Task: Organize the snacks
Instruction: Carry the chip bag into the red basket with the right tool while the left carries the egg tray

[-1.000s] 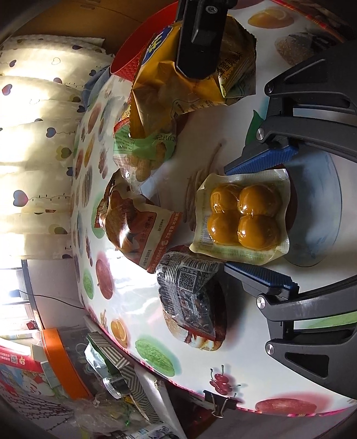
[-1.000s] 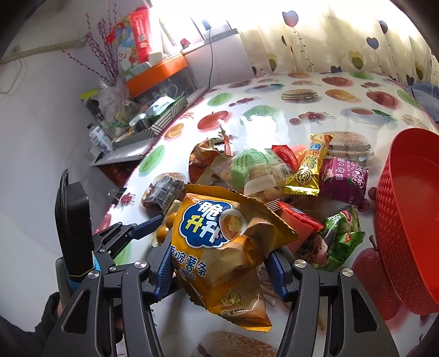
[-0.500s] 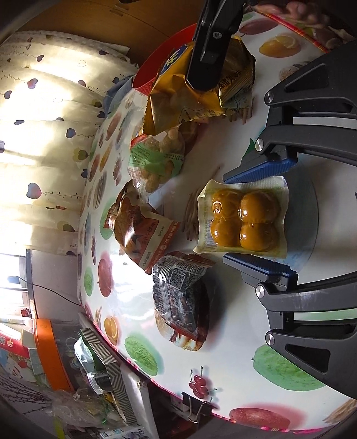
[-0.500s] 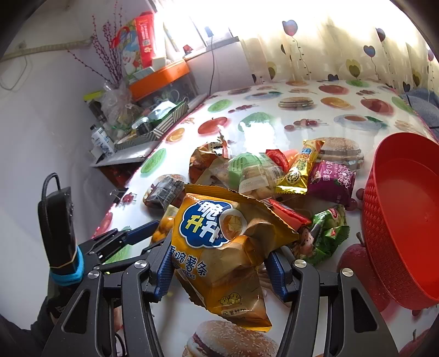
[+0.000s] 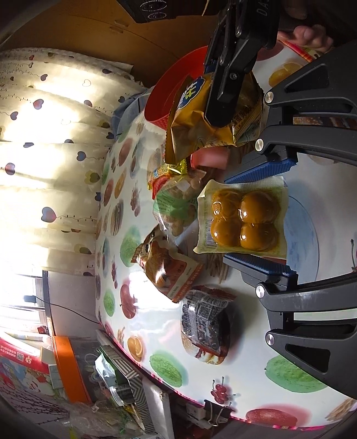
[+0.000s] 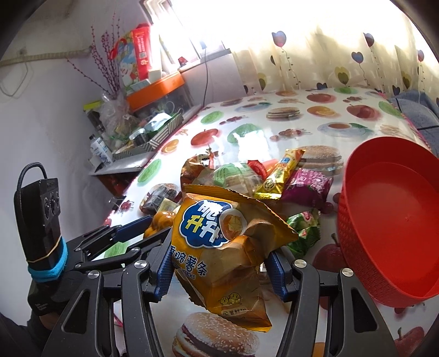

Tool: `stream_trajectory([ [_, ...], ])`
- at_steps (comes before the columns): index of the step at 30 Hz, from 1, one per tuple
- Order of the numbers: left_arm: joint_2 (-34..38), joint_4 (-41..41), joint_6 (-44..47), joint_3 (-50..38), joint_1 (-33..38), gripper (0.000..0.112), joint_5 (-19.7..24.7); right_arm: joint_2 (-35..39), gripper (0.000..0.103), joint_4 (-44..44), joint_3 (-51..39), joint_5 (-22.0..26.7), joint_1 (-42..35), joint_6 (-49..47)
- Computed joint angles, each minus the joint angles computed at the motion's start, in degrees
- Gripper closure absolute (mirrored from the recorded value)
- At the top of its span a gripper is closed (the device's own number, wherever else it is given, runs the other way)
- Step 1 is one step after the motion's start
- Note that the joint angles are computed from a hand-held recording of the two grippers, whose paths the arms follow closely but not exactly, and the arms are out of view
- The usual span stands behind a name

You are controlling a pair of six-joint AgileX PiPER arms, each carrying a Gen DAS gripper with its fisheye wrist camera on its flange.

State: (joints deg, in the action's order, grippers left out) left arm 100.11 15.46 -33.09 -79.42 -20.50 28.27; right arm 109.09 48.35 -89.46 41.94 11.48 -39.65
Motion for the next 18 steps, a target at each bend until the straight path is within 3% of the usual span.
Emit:
stream_trajectory([
  [18, 10.14, -7.14, 10.89, -19.27, -4.09, 0.060, 5.65, -1.92, 0.046, -1.88, 0.11, -2.10, -9.08, 2.18],
])
